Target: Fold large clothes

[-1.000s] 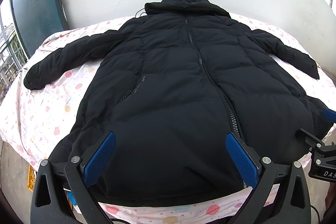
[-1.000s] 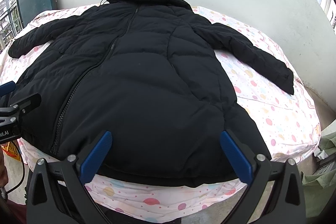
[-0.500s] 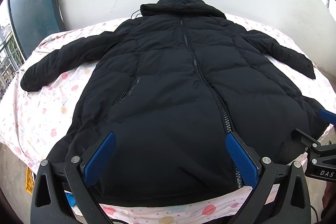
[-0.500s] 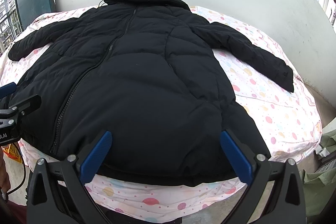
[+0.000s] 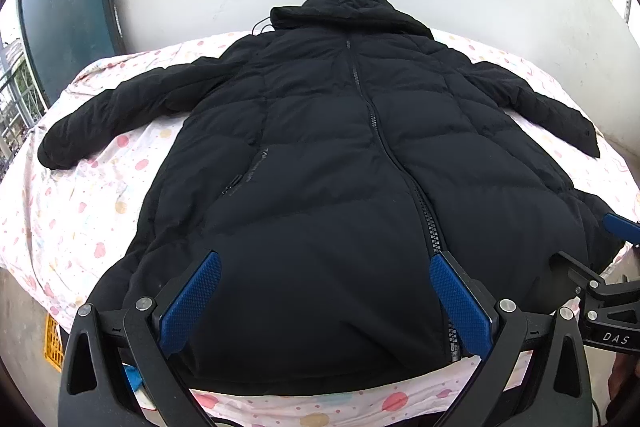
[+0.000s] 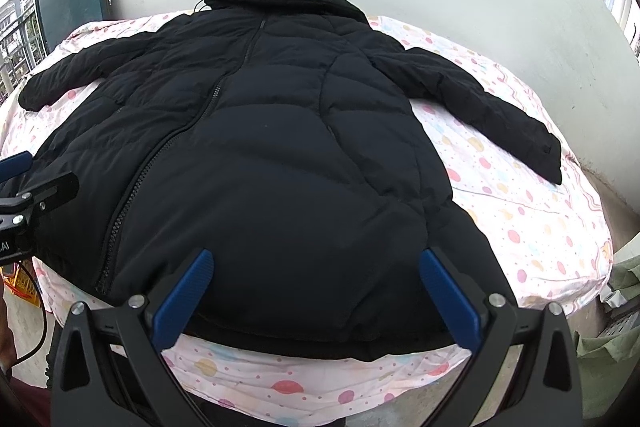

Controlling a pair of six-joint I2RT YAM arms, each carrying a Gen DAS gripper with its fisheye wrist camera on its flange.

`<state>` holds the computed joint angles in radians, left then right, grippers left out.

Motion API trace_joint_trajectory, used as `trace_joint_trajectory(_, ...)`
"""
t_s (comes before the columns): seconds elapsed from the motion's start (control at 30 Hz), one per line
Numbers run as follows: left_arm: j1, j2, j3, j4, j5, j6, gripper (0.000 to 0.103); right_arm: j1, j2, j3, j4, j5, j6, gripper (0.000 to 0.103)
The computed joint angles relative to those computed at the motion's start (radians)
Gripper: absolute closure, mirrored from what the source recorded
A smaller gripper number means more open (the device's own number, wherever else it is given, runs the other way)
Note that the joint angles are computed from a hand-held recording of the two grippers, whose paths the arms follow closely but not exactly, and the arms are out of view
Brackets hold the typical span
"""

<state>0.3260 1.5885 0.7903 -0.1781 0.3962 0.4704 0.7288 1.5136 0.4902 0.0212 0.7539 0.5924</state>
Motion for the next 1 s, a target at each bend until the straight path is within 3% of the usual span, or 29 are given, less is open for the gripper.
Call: trace_joint_trajectory(1.0, -0.013, 0.002, 0.001, 0.001, -0.029, 0.005, 0.001, 0.002, 0.001, -0.003, 0.004, 0.004, -0.005, 0.0)
